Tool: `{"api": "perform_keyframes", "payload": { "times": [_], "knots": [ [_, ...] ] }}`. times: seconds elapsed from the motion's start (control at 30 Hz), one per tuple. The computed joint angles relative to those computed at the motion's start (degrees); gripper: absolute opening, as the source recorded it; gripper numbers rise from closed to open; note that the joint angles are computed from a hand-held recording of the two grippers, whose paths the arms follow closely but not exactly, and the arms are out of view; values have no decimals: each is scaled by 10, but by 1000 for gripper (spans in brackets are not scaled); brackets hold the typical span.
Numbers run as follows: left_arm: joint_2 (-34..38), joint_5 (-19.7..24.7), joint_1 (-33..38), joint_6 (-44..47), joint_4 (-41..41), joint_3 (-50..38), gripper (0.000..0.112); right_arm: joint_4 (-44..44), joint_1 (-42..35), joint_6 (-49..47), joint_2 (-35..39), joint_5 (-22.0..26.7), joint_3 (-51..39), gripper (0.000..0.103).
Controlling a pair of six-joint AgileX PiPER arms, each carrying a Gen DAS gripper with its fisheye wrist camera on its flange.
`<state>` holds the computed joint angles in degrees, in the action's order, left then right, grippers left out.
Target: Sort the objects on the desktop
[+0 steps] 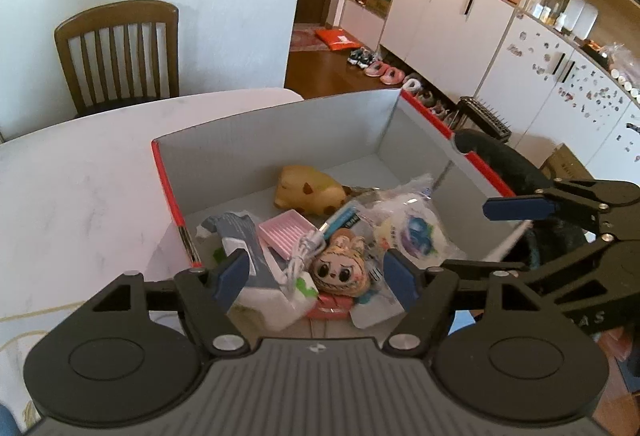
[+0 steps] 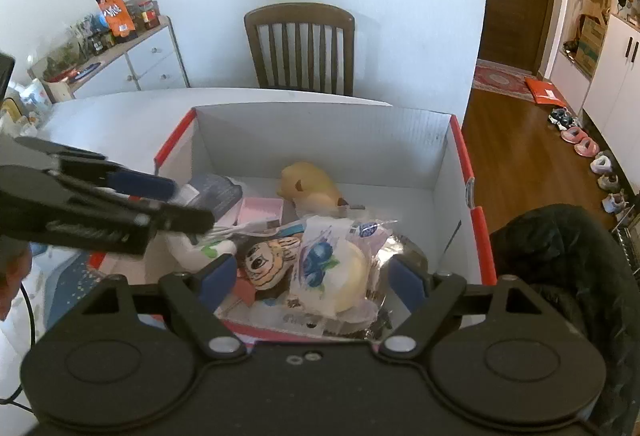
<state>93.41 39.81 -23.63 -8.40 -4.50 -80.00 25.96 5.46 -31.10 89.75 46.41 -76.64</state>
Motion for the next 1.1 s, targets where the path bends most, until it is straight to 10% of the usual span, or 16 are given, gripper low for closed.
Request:
{"api": "perform_keyframes", "payload": {
  "times": [0.3, 0.63, 1.1],
  "knots": [
    [-73, -9, -1, -31, 7, 65, 74, 47, -9, -39, -49, 3, 33, 89],
    [-131, -14, -8, -85, 38, 124, 102, 102, -11, -78, -104, -24, 85, 98],
    [-215, -29, -74, -202, 160, 188, 102, 100, 3, -59, -176, -56, 155, 102]
  ]
}}
